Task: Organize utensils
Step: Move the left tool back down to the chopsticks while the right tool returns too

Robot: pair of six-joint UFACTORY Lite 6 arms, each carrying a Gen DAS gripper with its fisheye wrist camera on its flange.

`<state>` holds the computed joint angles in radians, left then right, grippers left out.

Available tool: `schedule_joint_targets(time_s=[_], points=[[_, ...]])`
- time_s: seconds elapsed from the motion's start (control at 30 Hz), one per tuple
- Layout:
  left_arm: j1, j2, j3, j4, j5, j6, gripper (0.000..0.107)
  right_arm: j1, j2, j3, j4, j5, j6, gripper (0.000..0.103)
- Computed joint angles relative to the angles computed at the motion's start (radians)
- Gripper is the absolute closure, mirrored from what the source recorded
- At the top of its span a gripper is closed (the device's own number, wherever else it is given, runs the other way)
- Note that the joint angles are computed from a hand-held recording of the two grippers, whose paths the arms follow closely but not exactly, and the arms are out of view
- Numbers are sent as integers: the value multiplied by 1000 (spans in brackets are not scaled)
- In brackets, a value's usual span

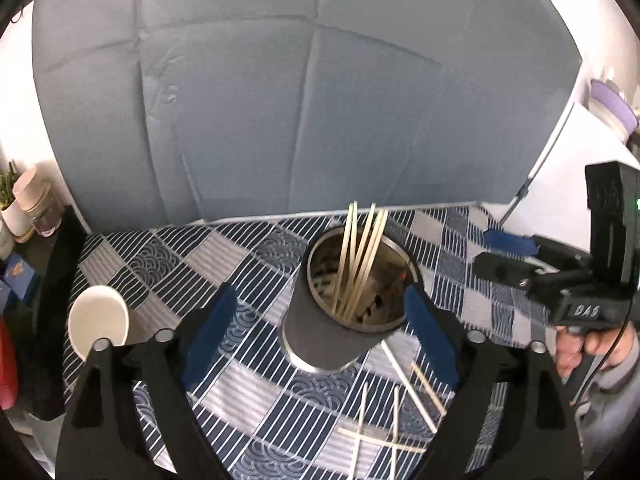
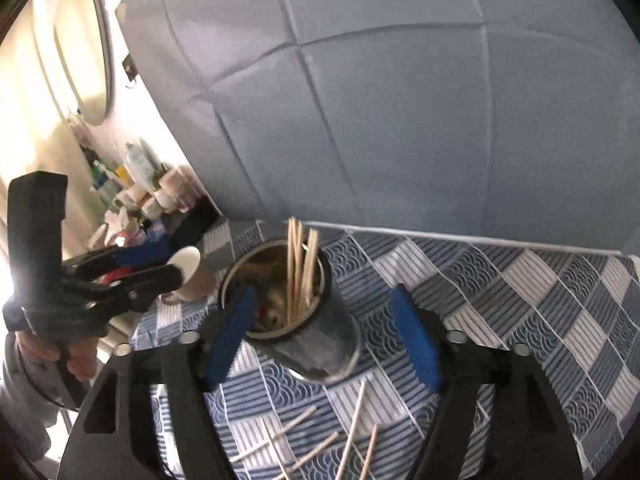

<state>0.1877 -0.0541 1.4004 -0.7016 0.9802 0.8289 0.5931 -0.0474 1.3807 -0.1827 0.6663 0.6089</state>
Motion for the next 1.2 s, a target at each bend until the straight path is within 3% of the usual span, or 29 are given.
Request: schedule_joint_targets(time_s=[0.2,0.47,0.97,1.2], points=[[4,-104,-178,90,-32,35,10,8,-89,-202,-4,18,75,19],[-48,-176,-416,252,-136,8,10,56,-93,-430,21,-3,136,19],[-102,-258,-734,402,-248,-23,10,148,-116,-657,-58,-24,274,19],[-107,-271,-816,450,-287,-51,10,153,-79,-677,-53,-3,302,19]])
